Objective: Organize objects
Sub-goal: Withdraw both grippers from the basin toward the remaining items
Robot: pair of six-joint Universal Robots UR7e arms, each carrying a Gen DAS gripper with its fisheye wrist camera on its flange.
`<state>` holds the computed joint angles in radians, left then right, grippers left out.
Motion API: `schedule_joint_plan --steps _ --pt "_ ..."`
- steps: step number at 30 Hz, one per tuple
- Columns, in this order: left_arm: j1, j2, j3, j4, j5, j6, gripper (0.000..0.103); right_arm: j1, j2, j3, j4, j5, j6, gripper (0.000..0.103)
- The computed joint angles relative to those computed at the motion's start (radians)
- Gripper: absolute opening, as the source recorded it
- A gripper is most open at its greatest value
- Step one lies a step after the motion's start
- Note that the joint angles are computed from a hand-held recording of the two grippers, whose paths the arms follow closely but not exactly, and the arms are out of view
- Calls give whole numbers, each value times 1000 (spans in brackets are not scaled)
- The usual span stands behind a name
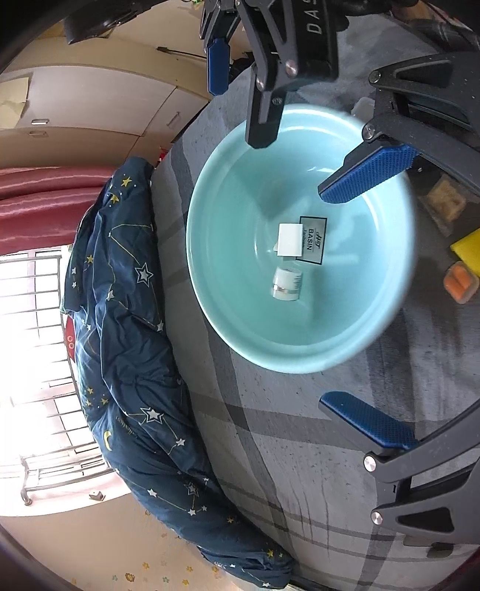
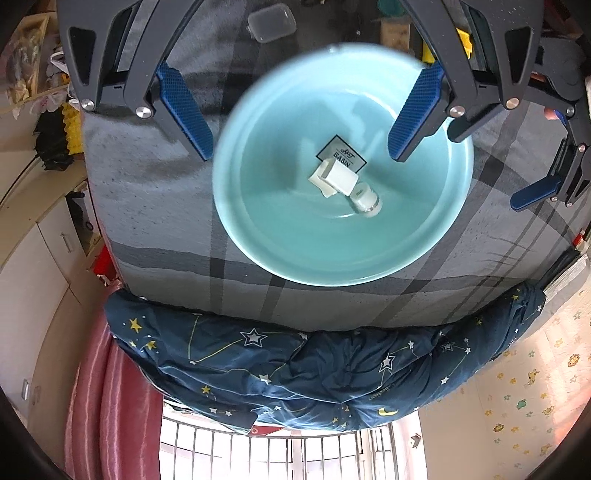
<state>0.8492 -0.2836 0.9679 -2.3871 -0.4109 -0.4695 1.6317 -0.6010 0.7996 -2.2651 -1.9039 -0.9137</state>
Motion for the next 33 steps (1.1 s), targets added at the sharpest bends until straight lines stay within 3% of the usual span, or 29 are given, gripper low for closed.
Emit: schedule_joint_plan --steps 15,33 --pt "-51 -69 161 -32 29 -76 103 -26 -129 169 -62 25 -21 98" --pt "-98 -122 340 -32 9 -222 103 -74 -252 347 -103 48 -52 98"
